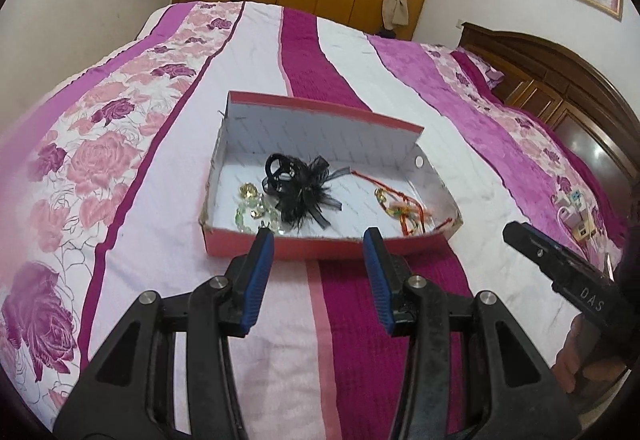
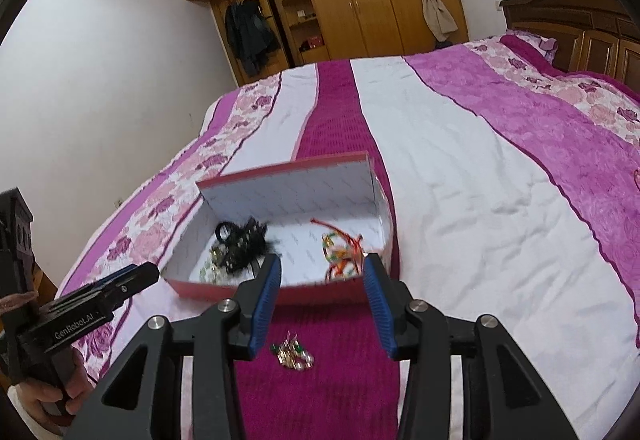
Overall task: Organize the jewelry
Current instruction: 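Withdraw both tools from the box toward the green bead earrings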
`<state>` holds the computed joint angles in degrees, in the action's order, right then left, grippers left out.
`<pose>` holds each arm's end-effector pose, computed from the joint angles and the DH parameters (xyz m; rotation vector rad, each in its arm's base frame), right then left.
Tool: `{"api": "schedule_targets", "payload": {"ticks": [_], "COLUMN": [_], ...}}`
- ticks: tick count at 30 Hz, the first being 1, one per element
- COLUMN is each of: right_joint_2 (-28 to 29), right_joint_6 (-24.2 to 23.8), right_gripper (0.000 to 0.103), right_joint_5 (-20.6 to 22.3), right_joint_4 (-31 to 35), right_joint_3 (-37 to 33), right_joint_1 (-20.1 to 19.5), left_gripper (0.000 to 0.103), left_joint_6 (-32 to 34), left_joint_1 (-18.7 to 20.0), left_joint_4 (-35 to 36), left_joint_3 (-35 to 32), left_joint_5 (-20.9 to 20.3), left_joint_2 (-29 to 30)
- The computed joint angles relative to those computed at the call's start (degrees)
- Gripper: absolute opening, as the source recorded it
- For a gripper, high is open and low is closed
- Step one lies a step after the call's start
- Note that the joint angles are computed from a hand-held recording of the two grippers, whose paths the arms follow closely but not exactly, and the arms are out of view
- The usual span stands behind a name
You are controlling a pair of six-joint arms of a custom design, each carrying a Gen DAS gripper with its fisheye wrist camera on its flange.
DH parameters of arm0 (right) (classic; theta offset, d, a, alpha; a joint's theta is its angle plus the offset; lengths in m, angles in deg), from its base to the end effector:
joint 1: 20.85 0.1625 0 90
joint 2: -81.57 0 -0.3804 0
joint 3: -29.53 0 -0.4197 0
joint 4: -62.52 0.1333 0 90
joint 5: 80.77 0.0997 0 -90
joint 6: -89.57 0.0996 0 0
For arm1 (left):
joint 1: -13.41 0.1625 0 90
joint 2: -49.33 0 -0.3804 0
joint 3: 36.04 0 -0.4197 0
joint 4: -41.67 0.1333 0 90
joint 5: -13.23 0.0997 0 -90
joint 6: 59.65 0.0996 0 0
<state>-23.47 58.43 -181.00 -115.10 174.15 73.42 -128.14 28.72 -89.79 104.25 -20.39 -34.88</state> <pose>0.1424 -0.3547 0.2711 0.6866 -2.4892 1.0647 -0.2854 -0.3023 0.1142 0.2915 2.3626 -1.1115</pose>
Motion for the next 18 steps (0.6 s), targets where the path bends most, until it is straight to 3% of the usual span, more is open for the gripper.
{"api": "schedule_targets", "payload": {"ticks": [9,18], "right_joint_2": [-2.31,0.81], "right_joint_6": [-2.33,-3.28], "right_gripper": [0.046,0.046], "right_joint_5": [-0.53,-1.07], "right_joint_4": [5.96,8.64], "right_joint_3": [2.40,2.66], "right_joint_1": [-2.44,-4.12], "left_gripper": [0.038,0.038], "left_joint_6": [-2.34,-2.56], "left_joint_1": [0.26,1.67], "left_joint_4": [2.52,2.57], "left_joint_3": [0.23,0.24], "left_joint_5": [-3.25,-6.10], "left_joint_2": [0.18,1.27]}}
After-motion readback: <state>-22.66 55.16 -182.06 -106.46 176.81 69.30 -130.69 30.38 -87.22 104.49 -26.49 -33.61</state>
